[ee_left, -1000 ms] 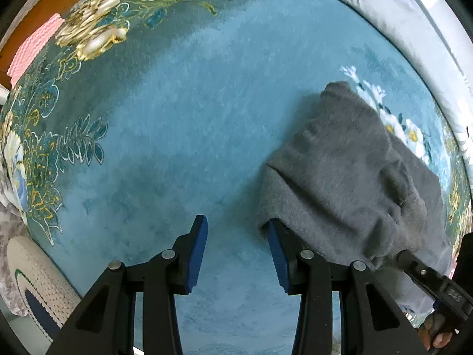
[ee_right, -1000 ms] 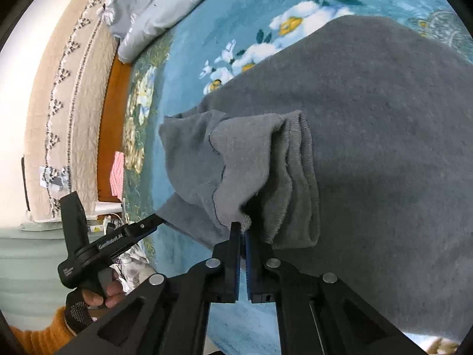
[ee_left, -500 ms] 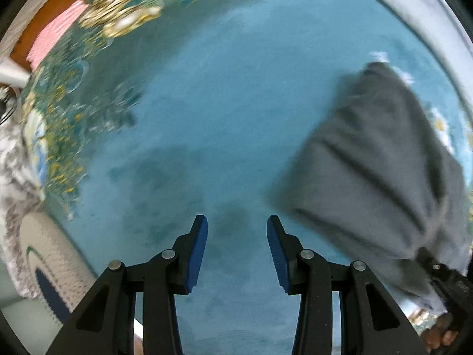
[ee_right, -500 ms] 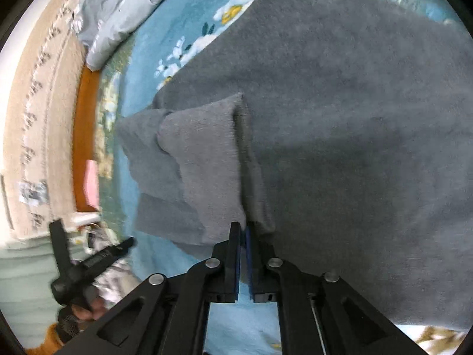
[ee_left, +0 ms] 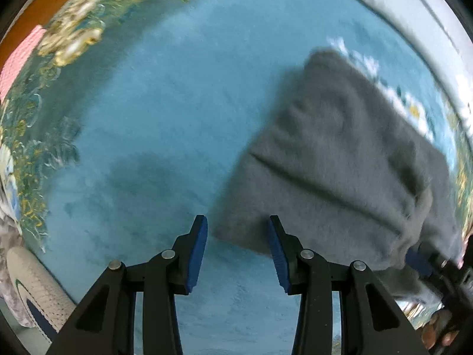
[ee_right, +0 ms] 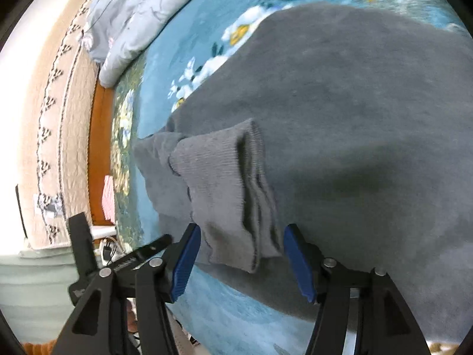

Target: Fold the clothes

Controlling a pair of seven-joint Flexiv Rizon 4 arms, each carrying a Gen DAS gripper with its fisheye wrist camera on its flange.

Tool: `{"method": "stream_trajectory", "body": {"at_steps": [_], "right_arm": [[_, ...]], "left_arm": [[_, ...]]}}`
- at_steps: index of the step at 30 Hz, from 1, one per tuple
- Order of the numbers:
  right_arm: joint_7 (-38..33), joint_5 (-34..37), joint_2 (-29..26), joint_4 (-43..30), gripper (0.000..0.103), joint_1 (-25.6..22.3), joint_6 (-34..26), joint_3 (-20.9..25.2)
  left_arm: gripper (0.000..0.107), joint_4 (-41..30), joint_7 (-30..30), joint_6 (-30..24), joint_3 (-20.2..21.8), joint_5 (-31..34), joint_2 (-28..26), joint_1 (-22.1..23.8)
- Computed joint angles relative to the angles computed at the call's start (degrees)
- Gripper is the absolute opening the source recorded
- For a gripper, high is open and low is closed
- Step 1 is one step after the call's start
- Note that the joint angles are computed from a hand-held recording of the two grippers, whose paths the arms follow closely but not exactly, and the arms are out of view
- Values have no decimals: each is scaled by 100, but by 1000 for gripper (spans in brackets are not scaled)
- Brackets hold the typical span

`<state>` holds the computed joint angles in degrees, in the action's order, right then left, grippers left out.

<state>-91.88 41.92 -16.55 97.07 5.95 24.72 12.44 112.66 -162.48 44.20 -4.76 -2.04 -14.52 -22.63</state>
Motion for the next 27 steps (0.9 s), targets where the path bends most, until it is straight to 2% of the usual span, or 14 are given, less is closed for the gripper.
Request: {"method": "stream_trajectory", "body": {"at_steps": [2,5,13,14,17,19,23,27], "right_arm": [[-9,-86,-82,-38,63,61,33,4],[45,-69,-159,-74,61,47,80,12],[134,263,-225,-170,62,-86,-7,61],[145,319,-239,-184,59,-99,1,65],[235,305,-247,-169,42,-65,94,66],[285,375,-271,-169,38,-78,130,76],[377,314,-239,-151,15,-53,208,82],[292,442,-90,-213,12,-89,210,125]], "left_arm": [[43,33,-47,83,-31,-55,-73,-26],[49,80,-157,182,-28,-98,-89,-58],[50,73,-11,304,-51,-194,-204,-76],[50,86,-39,342,-49,-220,-213,-83],[50,181,-158,544,-55,-328,-220,-112],[50,223,-209,659,-69,-386,-234,-129],[50,249,-238,743,-77,-435,-250,-151],[50,234,-346,726,-56,-393,-229,-192]]}}
